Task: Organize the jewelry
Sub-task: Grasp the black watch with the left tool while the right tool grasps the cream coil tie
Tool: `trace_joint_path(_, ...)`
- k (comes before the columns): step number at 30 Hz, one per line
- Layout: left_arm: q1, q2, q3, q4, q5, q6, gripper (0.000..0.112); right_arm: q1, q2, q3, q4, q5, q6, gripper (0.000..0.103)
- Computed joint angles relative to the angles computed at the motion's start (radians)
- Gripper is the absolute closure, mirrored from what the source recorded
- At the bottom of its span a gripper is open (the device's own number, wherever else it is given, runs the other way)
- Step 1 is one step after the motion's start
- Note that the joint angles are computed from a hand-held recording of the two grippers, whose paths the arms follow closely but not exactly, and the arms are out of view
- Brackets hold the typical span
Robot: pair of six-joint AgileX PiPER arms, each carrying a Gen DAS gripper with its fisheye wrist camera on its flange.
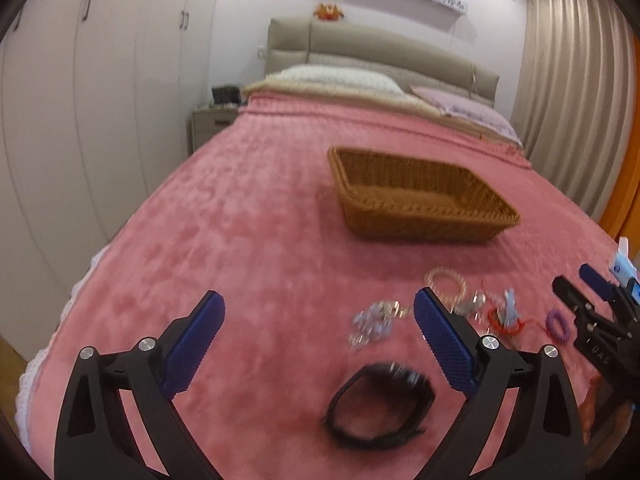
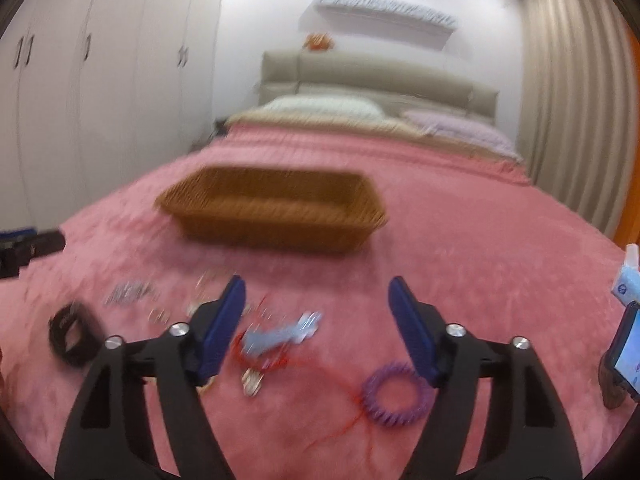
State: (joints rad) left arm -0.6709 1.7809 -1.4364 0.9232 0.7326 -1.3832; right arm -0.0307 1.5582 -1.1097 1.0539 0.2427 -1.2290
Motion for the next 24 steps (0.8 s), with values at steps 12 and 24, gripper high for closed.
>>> trace_joint_path(12, 0.038, -0.062, 0.139, -0.277, -0.106, 0.165, 0.045, 0.035, 0.064, -0.129, -0.412, 0.405, 0.493, 0.061)
trace_joint_path(24, 0.086, 0.068, -0.012, -0.508, -0.059, 0.425, 0.083, 0.118, 0.221, -0.326, -0.677, 0.508, 0.784, 0.071)
